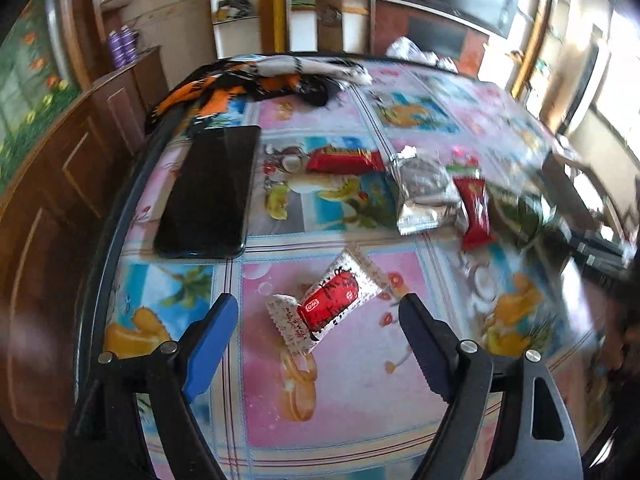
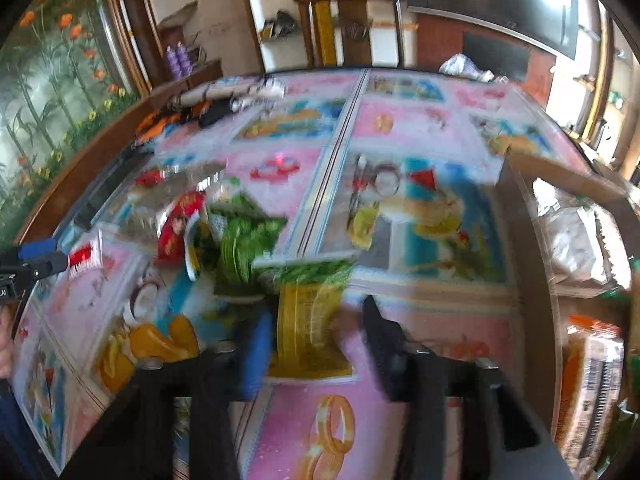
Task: Organize snacks
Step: 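Grasp a white-and-red wrapped snack with the left gripper while the right grasps a yellow-green bag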
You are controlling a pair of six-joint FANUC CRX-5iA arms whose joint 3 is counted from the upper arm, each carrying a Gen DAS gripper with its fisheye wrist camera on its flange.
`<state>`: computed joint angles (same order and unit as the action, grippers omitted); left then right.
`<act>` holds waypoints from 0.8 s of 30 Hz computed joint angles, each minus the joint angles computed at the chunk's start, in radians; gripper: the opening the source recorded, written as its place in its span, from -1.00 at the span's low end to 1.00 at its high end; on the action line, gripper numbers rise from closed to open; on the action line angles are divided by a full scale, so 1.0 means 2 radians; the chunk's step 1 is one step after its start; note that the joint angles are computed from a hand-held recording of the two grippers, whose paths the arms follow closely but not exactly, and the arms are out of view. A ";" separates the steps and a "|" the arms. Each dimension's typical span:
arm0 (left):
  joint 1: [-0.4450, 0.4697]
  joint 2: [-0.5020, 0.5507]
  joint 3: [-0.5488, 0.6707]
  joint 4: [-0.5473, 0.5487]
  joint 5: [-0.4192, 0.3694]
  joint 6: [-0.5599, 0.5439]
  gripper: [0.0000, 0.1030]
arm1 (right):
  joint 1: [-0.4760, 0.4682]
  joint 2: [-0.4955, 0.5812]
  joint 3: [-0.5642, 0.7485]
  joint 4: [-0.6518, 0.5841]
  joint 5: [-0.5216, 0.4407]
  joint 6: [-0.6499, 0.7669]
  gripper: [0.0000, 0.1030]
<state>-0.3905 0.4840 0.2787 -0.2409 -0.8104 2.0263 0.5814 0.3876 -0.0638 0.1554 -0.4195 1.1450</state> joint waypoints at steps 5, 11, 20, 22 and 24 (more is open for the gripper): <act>-0.008 0.008 0.011 -0.029 -0.006 -0.015 0.62 | -0.002 -0.005 -0.007 -0.011 0.008 0.014 -0.35; -0.018 0.034 0.045 -0.049 -0.031 -0.045 0.61 | -0.014 -0.007 0.010 -0.082 -0.001 0.065 -0.37; -0.014 0.033 0.034 -0.027 -0.013 -0.002 -0.29 | -0.019 -0.014 0.013 -0.118 0.003 0.092 -0.37; -0.024 0.039 0.045 -0.043 -0.023 0.029 -0.29 | -0.020 -0.017 0.011 -0.122 0.006 0.095 -0.37; -0.034 0.047 0.062 -0.056 -0.042 0.050 -0.30 | -0.020 -0.019 0.009 -0.122 0.009 0.094 -0.36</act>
